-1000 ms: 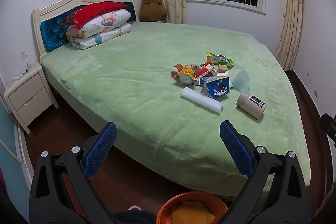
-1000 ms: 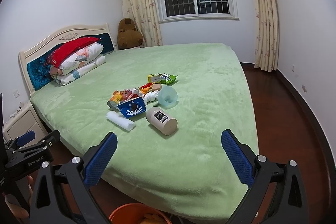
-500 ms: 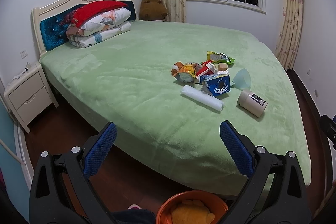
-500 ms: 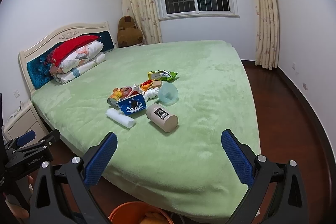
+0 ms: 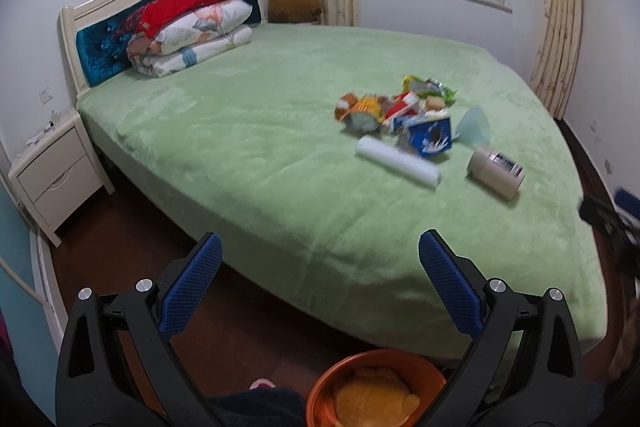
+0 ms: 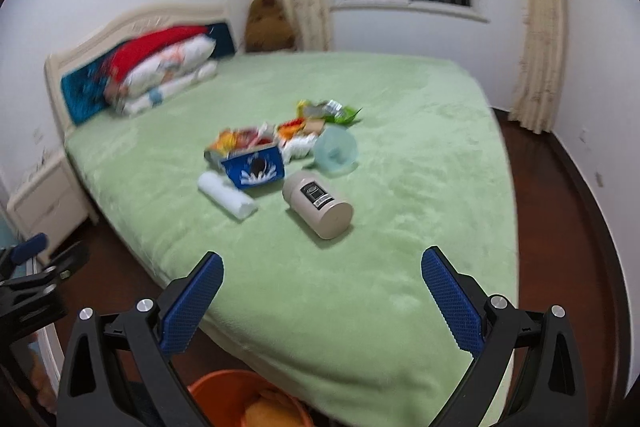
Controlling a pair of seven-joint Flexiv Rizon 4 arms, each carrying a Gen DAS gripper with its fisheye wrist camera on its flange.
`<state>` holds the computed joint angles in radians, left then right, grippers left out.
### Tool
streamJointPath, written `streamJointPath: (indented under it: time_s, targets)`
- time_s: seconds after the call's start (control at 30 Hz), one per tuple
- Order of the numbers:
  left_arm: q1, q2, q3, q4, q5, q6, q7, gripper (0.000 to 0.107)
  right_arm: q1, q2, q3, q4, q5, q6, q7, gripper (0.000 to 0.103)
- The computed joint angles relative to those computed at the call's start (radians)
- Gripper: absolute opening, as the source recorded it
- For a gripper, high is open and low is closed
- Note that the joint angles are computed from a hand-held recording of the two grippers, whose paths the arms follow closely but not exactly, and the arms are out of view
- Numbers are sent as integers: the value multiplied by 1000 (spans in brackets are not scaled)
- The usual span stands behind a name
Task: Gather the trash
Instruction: 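Grasp the white bottle with the right tool, then grasp the white foam tube with the left tool while the right tool holds the bottle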
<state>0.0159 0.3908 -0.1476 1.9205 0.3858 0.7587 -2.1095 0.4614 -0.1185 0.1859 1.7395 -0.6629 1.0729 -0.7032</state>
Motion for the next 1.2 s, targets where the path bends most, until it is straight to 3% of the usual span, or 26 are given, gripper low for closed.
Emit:
streamJointPath:
  time_s: [0.13, 0.37, 0.5, 0.53, 0.6, 0.63, 0.77, 1.03, 1.2]
  targets:
    - [1, 14, 18, 31, -14, -23, 6, 96, 6, -152, 13, -197, 178, -128, -263, 98]
    - [16, 37, 37, 67, -29, -48, 30, 96, 45, -364, -14, -515, 310, -348, -496, 98]
    - [23, 34, 39, 70, -40, -50, 35, 96, 90, -440, -56, -635, 298, -463, -553, 98]
    - [22, 32, 40, 69, -44, -51, 38, 96, 100, -461, -64, -669, 295, -508, -568, 93]
    - [22, 28, 38, 67, -48, -52, 42, 96, 108, -476, -73, -698, 306, -553, -574, 64]
    - [21, 26, 38, 66, -50, -52, 44, 96, 102, -478, -66, -710, 333, -567, -577, 57]
    - [16, 17, 40, 68, -60, -44, 46, 96, 89, -444, -65, -668, 373, -532, -560, 54]
    - [-4, -16, 56, 64, -108, -13, 66, 96, 34, -272, -24, -459, 442, -316, -476, 47]
    - [-54, -90, 107, 65, -263, 53, 138, 96, 10, -216, 2, -396, 486, -264, -476, 47]
